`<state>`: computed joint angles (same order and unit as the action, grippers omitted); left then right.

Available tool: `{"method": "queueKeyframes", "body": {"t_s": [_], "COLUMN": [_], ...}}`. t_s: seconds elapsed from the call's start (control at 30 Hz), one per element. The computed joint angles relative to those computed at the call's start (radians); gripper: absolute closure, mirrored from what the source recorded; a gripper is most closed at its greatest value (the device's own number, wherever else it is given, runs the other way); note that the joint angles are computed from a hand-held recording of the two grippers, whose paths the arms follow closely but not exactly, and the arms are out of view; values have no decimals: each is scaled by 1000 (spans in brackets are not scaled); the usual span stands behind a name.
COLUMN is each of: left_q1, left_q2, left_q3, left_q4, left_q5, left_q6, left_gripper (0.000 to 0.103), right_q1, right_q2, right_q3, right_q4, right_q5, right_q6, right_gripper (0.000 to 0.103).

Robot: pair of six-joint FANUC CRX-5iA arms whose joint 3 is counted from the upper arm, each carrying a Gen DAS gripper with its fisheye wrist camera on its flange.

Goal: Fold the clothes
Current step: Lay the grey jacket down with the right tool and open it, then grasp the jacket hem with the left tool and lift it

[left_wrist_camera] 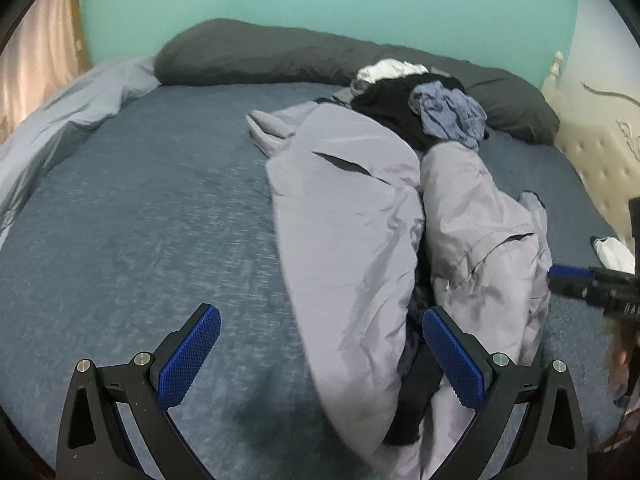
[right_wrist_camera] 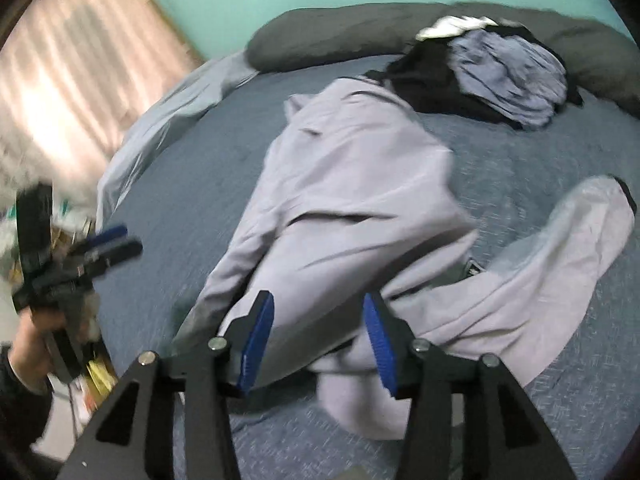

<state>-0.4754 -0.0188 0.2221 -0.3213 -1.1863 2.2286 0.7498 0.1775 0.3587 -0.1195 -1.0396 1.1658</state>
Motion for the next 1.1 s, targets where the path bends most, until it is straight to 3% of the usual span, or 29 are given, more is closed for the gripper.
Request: {"method": "queueKeyframes", "body": {"t_s": [0.4,0.6,0.63,0.73,0.77,0.83,0.97,1.07,1.1], "left_q1": [48,60,62,63,62,63,75,85,85], "left_q2": [159,199,202,210,213,219,224,223,223], "left_q3": [59,57,54,49,49,49,37,24,23], "left_q4": [79,113,117,128,130,141,185,219,222], "left_q5": [41,60,68,85,87,92,111,124,126], "left_q6": [-93,-116,-118,-125,-126,-139,-174,-192,-195], "left_gripper": [0,0,2,5,8,27,30,41,50], "right_q1": [-112,-152,-152,-151,-152,-151,-148,-141,-138], "right_q2": [107,145,142,132,129,125,120,115,113], "right_q3": [123,166,159,142,137,130,119,112,110], "right_q4": [-107,-225,-233,-257,-262,-264,-262,-250,-244], "right_q5": [-6,-22,-14,10,15,20,36,45,50], "right_q6": [-118,-92,-82,-53,-48,-37,-19,-11,-6], "right_gripper": [50,51,51,66,68,75,81,91,93]}}
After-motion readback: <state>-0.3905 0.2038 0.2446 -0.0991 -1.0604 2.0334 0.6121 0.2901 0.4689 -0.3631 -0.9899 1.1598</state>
